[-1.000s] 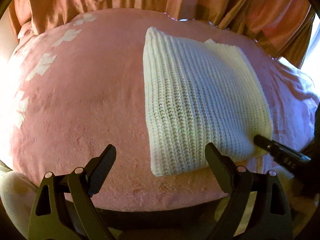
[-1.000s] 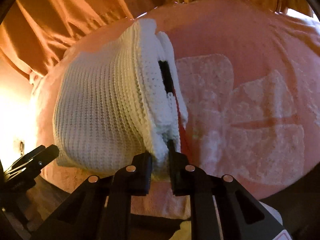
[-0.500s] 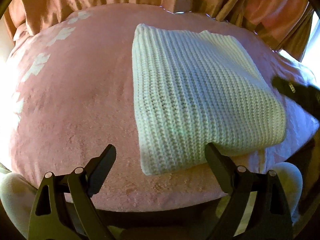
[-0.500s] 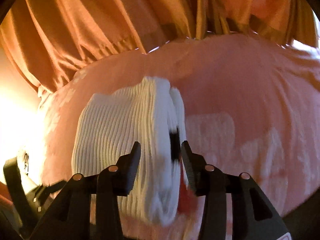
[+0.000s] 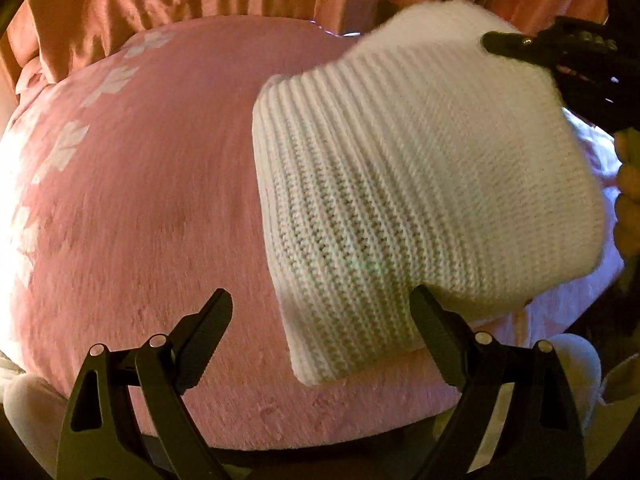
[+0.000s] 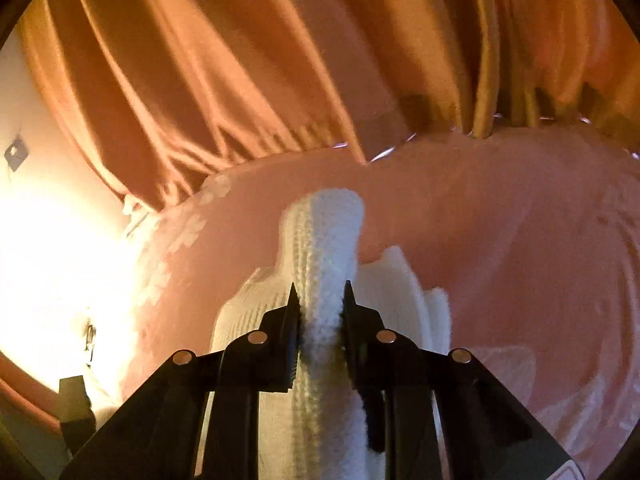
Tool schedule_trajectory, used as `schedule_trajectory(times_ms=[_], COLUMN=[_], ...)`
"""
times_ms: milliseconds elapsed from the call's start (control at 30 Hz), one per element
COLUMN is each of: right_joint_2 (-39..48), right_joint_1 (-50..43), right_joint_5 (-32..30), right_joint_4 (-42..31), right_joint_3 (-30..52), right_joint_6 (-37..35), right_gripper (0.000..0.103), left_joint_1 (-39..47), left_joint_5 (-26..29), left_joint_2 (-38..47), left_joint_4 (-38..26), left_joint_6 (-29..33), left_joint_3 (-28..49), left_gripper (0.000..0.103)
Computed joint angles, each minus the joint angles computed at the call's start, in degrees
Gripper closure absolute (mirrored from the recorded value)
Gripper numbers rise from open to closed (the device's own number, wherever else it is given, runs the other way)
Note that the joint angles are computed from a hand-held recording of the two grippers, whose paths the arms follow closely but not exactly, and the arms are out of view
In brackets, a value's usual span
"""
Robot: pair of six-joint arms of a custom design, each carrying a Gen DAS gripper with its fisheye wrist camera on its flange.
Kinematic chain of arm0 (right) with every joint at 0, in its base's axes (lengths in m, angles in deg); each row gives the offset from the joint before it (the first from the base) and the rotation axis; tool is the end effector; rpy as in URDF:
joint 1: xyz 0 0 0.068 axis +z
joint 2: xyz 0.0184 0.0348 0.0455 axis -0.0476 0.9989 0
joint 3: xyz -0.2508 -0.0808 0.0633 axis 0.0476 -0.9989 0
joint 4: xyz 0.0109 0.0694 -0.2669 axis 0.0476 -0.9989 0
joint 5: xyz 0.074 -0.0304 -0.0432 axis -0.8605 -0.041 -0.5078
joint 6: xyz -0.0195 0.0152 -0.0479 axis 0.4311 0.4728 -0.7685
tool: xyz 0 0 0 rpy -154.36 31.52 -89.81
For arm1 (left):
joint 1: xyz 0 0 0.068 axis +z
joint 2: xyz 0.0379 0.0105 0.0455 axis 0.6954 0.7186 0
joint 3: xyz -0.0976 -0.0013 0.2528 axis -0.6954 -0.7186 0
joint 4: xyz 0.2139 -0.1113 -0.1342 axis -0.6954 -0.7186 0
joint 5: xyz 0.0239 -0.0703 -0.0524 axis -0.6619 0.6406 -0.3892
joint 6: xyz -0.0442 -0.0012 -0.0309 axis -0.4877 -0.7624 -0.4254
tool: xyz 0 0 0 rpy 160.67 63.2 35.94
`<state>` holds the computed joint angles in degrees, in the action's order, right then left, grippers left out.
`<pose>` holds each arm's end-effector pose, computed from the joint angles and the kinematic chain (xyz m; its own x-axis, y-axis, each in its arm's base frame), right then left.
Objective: Fold small clothes
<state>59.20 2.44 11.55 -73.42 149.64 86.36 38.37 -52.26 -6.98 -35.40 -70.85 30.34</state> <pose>0.2888 0.0356 0.3075 -0.7197 0.1642 -0.6746 -0.1136 0.9307 0.3478 0.2296 -0.0293 0.2904 -0.8923 0.1436 -0.4281 0.2215 0.9654 -0.1378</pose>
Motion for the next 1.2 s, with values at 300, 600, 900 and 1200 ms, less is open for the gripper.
schedule_trajectory(times_ms=[300,600,900,1200], right_joint_2=[-2.47,-22.69,-19.87,-20.91], right_joint_1=[-2.31,2.93,7.82,-5.24], right_joint_5=[3.8,6.43,13.66,0.86], right_joint_4=[-1.81,-14.24,-16.15,-14.24], right_joint_3=[-7.71,-17.33,-21.15,-17.2], right_joint_6=[2.06,4.45,6.26,2.1], right_gripper=[0.079,0.077,0.076,0.044], left_joint_1=[3.86,1.99,-0.57,8.71], left_joint_5=[9.15,4.95,0.47,18.61], left_joint_2=[3.33,-0.3,-2.63,6.63], left_joint_4=[-3.88,-4.14,-4.48,-3.07], left_joint_6=[-0.37,-2.39,-3.35,-4.89], left_joint_3=[2.78,2.01,1.29,6.41], left_gripper=[0.015,0.015,0.015,0.012])
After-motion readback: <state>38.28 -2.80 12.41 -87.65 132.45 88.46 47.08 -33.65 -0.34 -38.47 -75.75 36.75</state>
